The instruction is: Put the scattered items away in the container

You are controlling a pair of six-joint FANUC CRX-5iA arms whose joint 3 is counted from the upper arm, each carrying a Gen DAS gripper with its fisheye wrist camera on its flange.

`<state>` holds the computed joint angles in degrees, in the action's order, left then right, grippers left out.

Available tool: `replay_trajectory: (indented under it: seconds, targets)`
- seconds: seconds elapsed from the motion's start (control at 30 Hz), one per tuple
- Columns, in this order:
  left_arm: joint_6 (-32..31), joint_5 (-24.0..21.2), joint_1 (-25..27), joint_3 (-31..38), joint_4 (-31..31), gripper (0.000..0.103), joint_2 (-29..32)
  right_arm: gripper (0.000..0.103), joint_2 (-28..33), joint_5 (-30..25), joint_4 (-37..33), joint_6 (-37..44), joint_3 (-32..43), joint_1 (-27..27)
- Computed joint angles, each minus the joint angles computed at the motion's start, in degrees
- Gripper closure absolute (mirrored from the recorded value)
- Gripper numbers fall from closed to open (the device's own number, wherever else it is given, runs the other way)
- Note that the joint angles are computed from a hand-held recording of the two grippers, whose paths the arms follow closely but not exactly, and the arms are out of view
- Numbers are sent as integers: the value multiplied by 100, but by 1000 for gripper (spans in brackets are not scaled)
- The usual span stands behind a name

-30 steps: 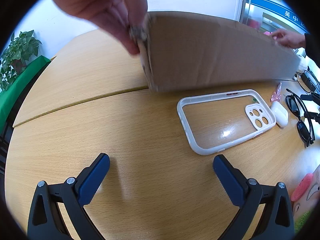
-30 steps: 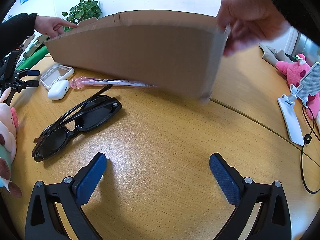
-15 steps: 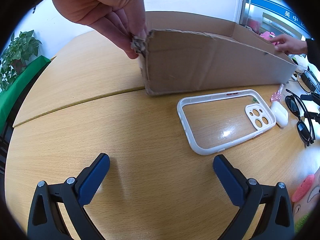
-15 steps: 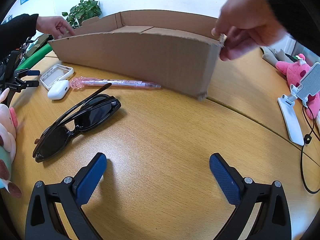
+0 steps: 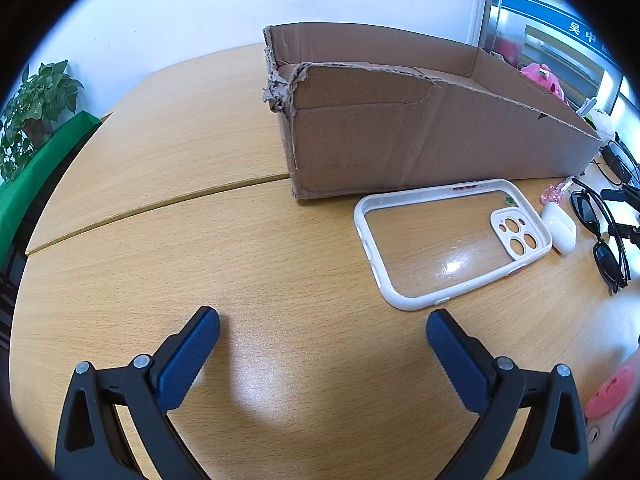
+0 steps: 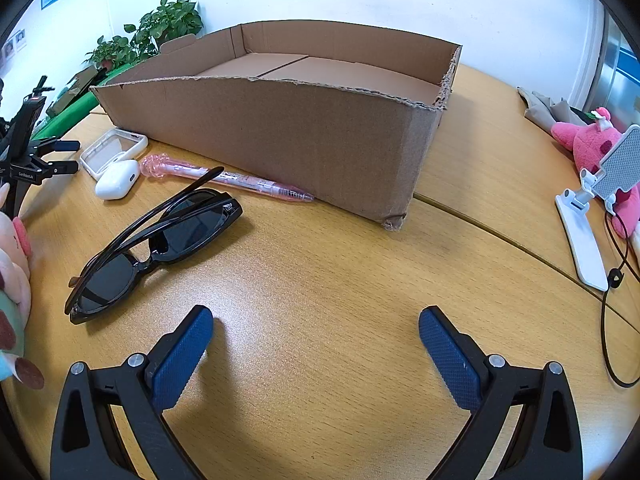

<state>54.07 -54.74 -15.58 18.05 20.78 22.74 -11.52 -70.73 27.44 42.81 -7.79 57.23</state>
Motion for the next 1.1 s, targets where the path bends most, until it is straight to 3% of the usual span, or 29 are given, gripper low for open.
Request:
replay_trajectory:
  seconds: [1.1]
  targets:
    - [167,36,-15,3,-77,0,-10,0,108,185,64,-118,-113,-63]
